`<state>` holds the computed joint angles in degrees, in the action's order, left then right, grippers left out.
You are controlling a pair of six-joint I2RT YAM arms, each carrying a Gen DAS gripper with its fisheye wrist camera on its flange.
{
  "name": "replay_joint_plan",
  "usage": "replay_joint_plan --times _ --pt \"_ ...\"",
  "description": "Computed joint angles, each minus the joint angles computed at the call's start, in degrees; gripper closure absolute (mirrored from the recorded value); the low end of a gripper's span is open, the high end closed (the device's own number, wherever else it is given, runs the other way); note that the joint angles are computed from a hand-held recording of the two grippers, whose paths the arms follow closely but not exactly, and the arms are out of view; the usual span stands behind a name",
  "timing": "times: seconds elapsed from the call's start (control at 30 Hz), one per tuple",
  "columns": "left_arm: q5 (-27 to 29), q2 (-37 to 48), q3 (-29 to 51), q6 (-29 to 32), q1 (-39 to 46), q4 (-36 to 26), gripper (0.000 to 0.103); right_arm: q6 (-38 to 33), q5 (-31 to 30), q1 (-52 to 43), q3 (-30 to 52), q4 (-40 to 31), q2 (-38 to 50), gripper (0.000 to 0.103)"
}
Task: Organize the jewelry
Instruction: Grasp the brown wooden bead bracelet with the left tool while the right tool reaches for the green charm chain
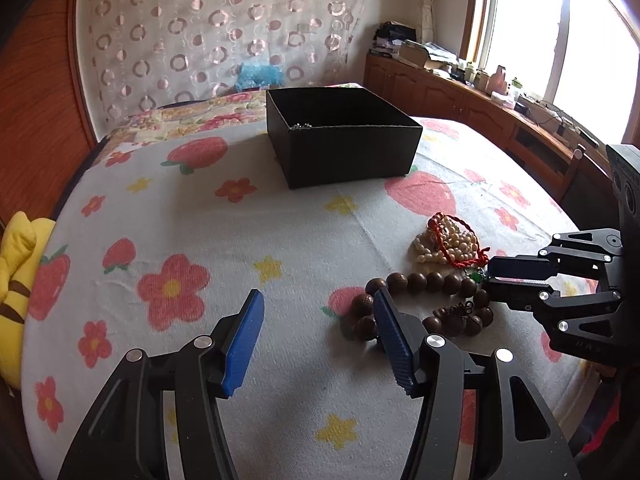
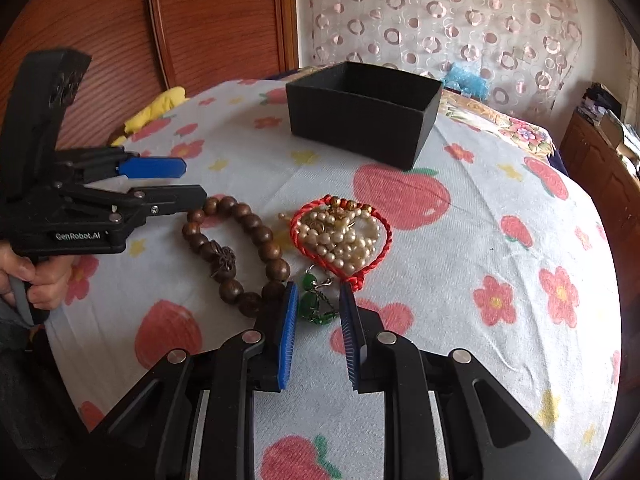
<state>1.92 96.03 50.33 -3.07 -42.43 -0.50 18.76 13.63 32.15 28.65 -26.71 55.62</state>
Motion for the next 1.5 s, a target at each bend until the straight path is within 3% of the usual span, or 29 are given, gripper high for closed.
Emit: replay_joint_plan --times 0.13,0.2,0.57,0.87,1.13,1.27,1.5 --pt "-0.27 0.2 -0.25 -0.06 0.03 0.32 0.048 -0.21 2.07 1.51 1.2 -1.5 1.36 0.08" --pt "-0.32 0.21 -0.13 -0.14 0.07 0.05 0.048 -0.12 1.84 1.48 1.16 -2.1 0.94 0.087" --pt "0.18 0.54 0.67 -0.16 0.13 -1.18 0.044 6.89 6.15 5.51 -2.88 -6.03 -10.44 0.088" --pt "-0.35 1.73 3.28 2.44 -1.49 -4.47 0.044 6.1 6.81 5.38 -1.88 -7.72 -12.99 0.088" --pt "1.0 4.32 7.06 2.41 -2.89 -7.09 0.069 2.7 3.1 -0.15 -1.97 -8.22 -15.57 0.088" --pt "0.34 4.41 7.6 3.49 -3.99 -7.93 0.089 1.43 1.61 -2.61 -1.33 -8.75 -15.99 0.088" --pt "3.1 -0.68 7.77 2.55 -2.3 -8.85 0.09 -2.66 -0.66 -6.64 2.32 -9.73 -15.89 0.088"
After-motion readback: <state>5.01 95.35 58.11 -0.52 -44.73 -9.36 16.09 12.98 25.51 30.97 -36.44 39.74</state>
